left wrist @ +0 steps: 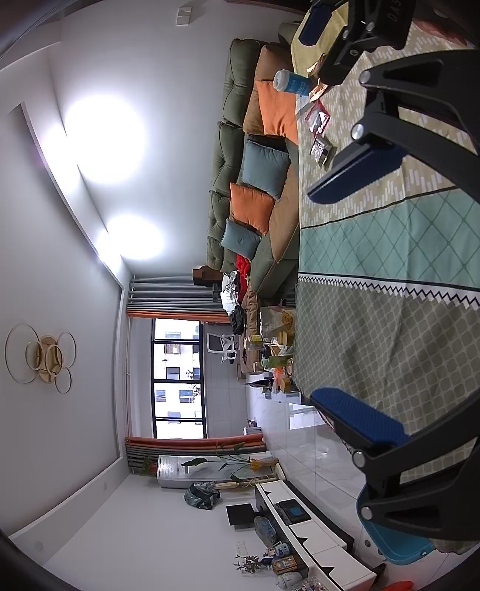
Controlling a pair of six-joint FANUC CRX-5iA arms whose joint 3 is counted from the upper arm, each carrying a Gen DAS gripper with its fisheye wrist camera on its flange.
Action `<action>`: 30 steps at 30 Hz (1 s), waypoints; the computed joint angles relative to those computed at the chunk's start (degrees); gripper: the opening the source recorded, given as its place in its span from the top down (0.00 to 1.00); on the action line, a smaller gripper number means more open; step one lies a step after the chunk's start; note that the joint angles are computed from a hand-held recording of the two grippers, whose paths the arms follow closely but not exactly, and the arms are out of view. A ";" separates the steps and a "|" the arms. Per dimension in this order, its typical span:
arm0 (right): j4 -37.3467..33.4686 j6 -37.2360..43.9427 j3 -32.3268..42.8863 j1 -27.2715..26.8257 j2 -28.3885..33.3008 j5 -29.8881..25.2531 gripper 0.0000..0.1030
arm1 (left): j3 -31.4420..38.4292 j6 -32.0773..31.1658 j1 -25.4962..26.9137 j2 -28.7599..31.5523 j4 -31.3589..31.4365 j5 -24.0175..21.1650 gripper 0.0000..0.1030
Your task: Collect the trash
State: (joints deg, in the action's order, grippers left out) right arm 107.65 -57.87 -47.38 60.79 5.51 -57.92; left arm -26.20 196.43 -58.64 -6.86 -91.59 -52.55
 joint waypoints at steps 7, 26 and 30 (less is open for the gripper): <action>-0.11 -0.09 0.02 0.17 0.12 -0.21 0.03 | 0.07 0.00 0.12 0.07 0.09 0.02 0.03; 0.15 -0.25 -0.01 -0.02 0.15 -0.08 0.03 | 0.57 0.37 0.36 0.92 0.17 0.00 0.03; 0.12 -0.34 -0.02 0.01 0.17 -0.14 0.03 | 0.66 0.58 0.35 1.19 0.06 -0.17 0.03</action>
